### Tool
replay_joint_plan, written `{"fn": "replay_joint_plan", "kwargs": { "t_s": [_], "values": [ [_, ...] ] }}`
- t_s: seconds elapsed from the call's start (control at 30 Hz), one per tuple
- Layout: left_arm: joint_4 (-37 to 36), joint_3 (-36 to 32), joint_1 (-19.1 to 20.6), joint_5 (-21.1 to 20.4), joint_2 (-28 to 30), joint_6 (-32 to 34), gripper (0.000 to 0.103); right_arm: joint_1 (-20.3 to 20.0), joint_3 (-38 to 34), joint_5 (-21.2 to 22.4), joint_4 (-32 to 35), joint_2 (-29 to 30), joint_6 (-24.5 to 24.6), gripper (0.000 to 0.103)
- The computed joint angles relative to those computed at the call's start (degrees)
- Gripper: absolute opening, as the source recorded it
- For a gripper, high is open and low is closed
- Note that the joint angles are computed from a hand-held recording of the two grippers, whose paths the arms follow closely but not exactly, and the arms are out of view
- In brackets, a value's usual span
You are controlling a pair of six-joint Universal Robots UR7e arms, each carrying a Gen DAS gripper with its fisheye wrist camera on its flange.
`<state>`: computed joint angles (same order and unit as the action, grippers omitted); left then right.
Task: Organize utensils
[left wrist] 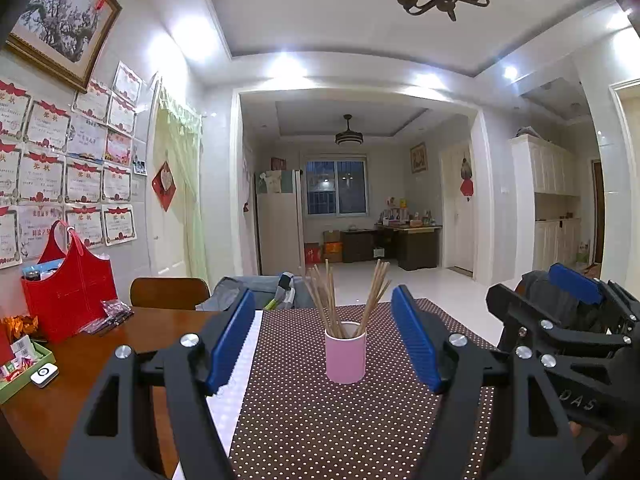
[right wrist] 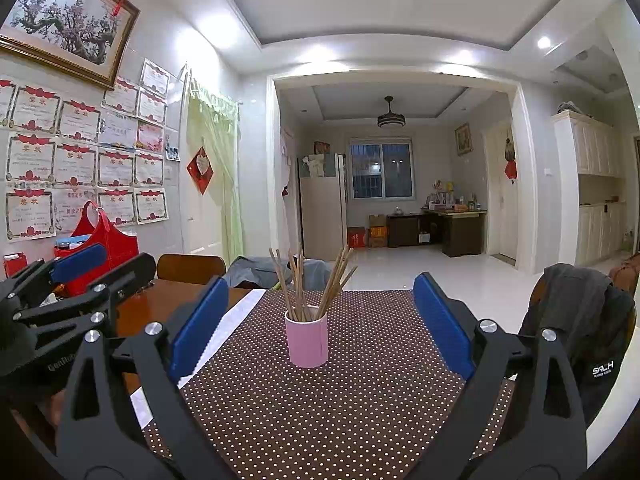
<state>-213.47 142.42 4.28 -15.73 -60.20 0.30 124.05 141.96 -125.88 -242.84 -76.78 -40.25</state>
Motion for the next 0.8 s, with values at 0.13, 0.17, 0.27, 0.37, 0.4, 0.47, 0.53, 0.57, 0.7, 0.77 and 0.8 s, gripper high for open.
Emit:
{"fn": "replay_joint_plan", "kwargs": {
  "t_s": [0.13,0.17,0.27,0.37,0.4,0.47,0.53,0.57,0.7,0.77,0.8],
  "values": [
    [-0.75,-0.25,0.28,-0.25,0.46,0.78,0.07,-0.4,0.25,0.26,1.02,-0.69,0.74,0.092],
    [-0.9,-0.45,0.42,-0.32,0.58,1.13,0.07,-0.41,0.19,0.16,0.89,-0.59,0.6,0.092],
    [-1.28,-0.63,0.69,-0.69,0.74,1.52,0.07,-0.58,0.17,0.25,1.63,-1.09,0.8,0.092],
    [-1.6,-0.83,0.94,-0.97,1.07,1.88,0.07,-0.67,0.12,0.17,1.9,-1.2,0.86,0.092],
    [-1.57,-0.88,1.07,-1.12,1.06,1.9,0.07,-0.77,0.11,0.23,1.99,-1.15,0.97,0.092],
    [-1.58,-1.04,1.14,-1.24,1.12,1.97,0.07,-0.91,0.16,0.27,2.39,-1.31,1.27,0.092],
    [-1.76,-1.06,1.18,-1.24,1.19,2.06,0.07,-0.84,-0.02,0.07,2.76,-1.3,1.4,0.092],
    [-1.21,-1.01,1.16,-1.23,1.01,1.7,0.07,-0.84,-0.07,-0.03,2.98,-1.32,1.49,0.092],
    [-0.78,-1.08,1.25,-1.25,1.07,1.16,0.07,-0.86,-0.2,-0.15,3.68,-1.42,1.83,0.092],
    [-1.04,-1.11,1.27,-1.27,1.16,1.42,0.07,-0.76,-0.51,-0.27,4.26,-1.4,2.11,0.092],
    [-1.35,-1.14,1.25,-1.22,1.26,1.65,0.07,-0.77,-0.5,-0.26,4.21,-1.33,2.12,0.092]
  ]
}}
